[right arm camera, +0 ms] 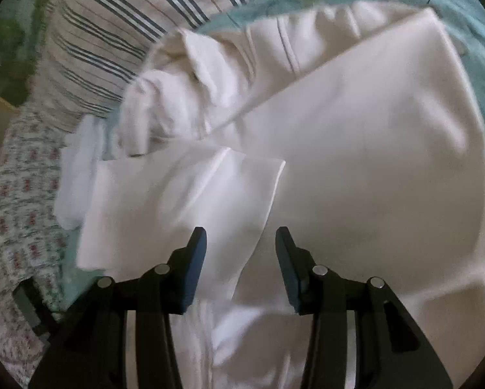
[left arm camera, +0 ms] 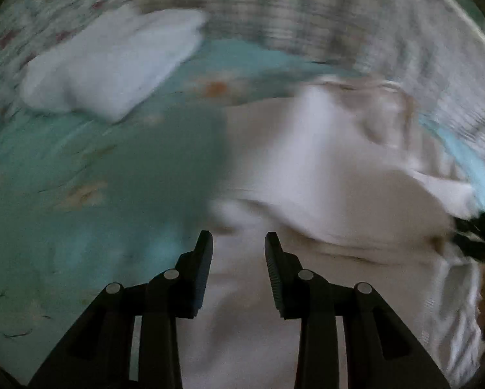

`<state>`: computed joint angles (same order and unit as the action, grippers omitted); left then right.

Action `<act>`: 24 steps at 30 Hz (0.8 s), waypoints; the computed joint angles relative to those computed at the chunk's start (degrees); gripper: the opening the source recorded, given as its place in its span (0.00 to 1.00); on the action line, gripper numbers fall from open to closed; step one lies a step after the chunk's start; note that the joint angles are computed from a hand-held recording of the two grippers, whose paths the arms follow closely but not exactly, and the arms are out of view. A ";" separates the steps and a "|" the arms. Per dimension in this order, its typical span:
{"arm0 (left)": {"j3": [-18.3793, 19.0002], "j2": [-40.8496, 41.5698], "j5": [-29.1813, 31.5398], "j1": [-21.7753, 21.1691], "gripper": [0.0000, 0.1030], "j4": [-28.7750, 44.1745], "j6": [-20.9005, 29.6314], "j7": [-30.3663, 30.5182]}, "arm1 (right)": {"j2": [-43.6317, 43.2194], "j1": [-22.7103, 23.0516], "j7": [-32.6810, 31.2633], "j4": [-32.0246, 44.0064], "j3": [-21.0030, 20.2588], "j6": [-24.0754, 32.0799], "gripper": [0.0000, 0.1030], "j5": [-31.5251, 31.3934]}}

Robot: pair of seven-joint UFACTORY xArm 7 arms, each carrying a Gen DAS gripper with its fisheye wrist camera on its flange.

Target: Fold large clothes

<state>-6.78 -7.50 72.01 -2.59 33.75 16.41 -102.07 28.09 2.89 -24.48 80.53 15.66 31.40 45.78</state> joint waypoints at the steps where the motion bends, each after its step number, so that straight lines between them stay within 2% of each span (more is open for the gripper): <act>1: 0.99 0.59 -0.44 0.70 0.33 -0.32 -1.07 0.80 | 0.85 0.12 0.21 0.76 0.20 0.28 0.44 0.17; 3: 2.32 2.91 -0.72 1.74 0.33 0.26 -3.47 2.25 | 2.52 0.46 0.10 2.18 0.89 0.17 0.43 0.75; 4: 2.63 4.34 -1.00 1.85 0.33 1.09 -4.36 3.00 | 2.82 1.19 0.81 2.48 0.58 -0.47 0.36 -0.06; 5: 2.70 5.87 -0.73 1.61 0.33 2.25 -4.54 2.87 | 3.16 1.70 1.39 2.92 0.33 -0.72 0.06 -1.08; 6: 2.96 6.65 0.13 1.25 0.33 2.90 -4.34 2.34 | 3.34 0.64 0.31 3.25 1.36 -0.15 0.02 -0.05; 8: 2.87 7.44 -0.60 -0.28 0.33 4.42 -2.08 3.31 | 1.06 0.15 -0.41 1.88 1.43 -2.13 0.01 0.66; 11: 3.42 7.80 -1.89 -1.48 0.35 4.86 -1.08 4.56 | -6.61 -1.20 -5.19 -3.76 1.00 -10.22 0.01 2.23; 13: 3.49 8.42 -1.00 -2.31 0.36 5.41 -0.59 3.97 | -9.67 0.05 -3.35 -6.03 -2.34 -13.54 0.01 -1.54; 15: 3.65 8.25 -0.03 -3.02 0.37 5.33 0.01 3.32 | -9.29 -1.69 -2.28 -5.54 -3.00 -11.63 0.01 -1.58; 18: 3.74 8.46 -0.26 -3.64 0.38 5.36 0.37 3.60 | -6.53 -0.18 5.44 -5.05 -6.85 -9.77 0.01 -8.86; 21: 3.67 8.15 -3.44 -4.09 0.38 5.28 0.63 8.10 | -5.72 0.50 8.93 -6.28 -7.05 -11.18 0.01 -13.82; 23: 3.58 7.65 -4.22 -4.28 0.38 4.66 0.84 10.36 | -7.09 -2.40 5.43 -8.35 -3.20 -15.48 0.01 -10.50; 24: 3.56 7.60 -4.31 -4.26 0.38 4.61 0.79 10.59 | -7.72 -2.29 5.53 -8.98 -3.23 -17.38 0.01 -10.72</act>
<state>-3.22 0.10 67.70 -6.85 38.36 17.20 -91.48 20.38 0.60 -18.95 71.55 12.43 14.02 35.05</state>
